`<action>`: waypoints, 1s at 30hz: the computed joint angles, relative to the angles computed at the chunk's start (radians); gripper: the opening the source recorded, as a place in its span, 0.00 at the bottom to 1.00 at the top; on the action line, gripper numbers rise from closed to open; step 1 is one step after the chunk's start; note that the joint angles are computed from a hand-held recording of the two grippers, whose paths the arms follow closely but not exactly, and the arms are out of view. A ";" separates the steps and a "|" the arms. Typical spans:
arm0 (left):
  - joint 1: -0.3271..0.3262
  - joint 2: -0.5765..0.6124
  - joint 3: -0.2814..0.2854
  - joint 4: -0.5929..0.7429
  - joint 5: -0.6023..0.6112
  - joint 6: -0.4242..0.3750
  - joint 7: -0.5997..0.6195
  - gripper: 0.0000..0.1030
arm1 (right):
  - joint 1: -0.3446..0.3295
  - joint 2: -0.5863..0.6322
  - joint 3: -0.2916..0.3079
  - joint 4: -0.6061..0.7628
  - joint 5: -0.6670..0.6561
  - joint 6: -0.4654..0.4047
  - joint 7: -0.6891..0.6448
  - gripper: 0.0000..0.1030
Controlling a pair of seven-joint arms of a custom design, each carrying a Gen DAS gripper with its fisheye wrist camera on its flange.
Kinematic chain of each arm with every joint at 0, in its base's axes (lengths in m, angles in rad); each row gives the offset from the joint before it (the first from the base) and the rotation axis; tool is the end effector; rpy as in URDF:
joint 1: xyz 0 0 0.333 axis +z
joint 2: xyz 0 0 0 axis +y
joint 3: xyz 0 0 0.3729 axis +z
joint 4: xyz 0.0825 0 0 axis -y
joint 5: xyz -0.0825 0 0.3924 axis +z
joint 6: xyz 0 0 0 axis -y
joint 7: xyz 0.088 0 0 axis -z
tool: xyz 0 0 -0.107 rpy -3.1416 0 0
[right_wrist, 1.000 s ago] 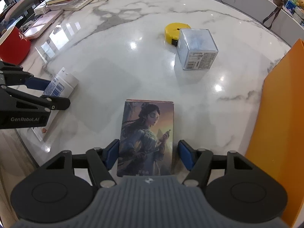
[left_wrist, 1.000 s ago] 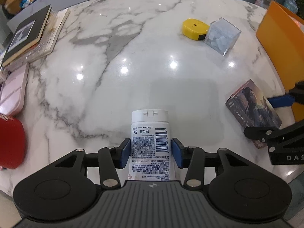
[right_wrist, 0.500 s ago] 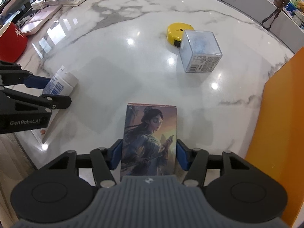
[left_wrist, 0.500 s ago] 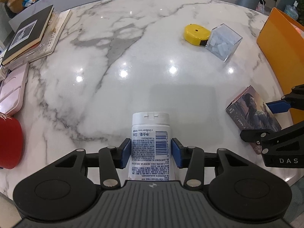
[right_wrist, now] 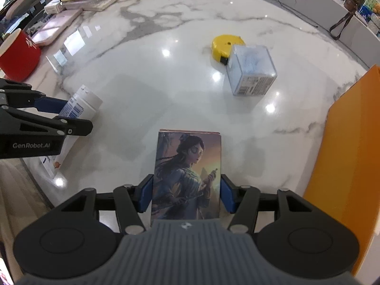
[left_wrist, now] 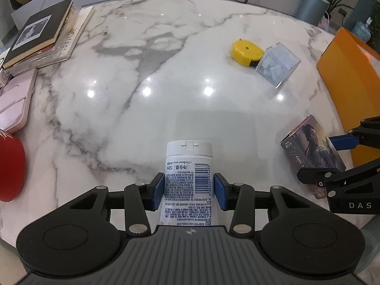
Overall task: Organize rigid objects
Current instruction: 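Carry the white tube with the left tool while the right tool carries the card to the orange box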
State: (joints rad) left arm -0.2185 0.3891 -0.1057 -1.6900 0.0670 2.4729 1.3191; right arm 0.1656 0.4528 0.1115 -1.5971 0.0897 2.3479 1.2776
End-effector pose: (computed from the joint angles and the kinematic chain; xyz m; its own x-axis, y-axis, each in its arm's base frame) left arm 0.6885 -0.2200 0.4641 -0.1157 -0.9902 0.0781 -0.9224 0.0779 -0.3782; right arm 0.7140 0.1900 0.4499 0.4832 -0.8746 -0.0387 -0.8367 -0.4483 -0.3146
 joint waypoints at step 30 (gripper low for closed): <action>-0.158 0.095 -0.086 0.393 -0.046 -0.088 0.117 0.49 | -0.130 -0.299 -0.143 -0.164 -0.096 0.018 -0.022 0.56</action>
State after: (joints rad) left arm -0.3763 0.4839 -0.1912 -1.2968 0.0208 2.3851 1.4358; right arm 0.0360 0.1542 -0.0317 -1.7612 -0.0065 2.3657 1.2560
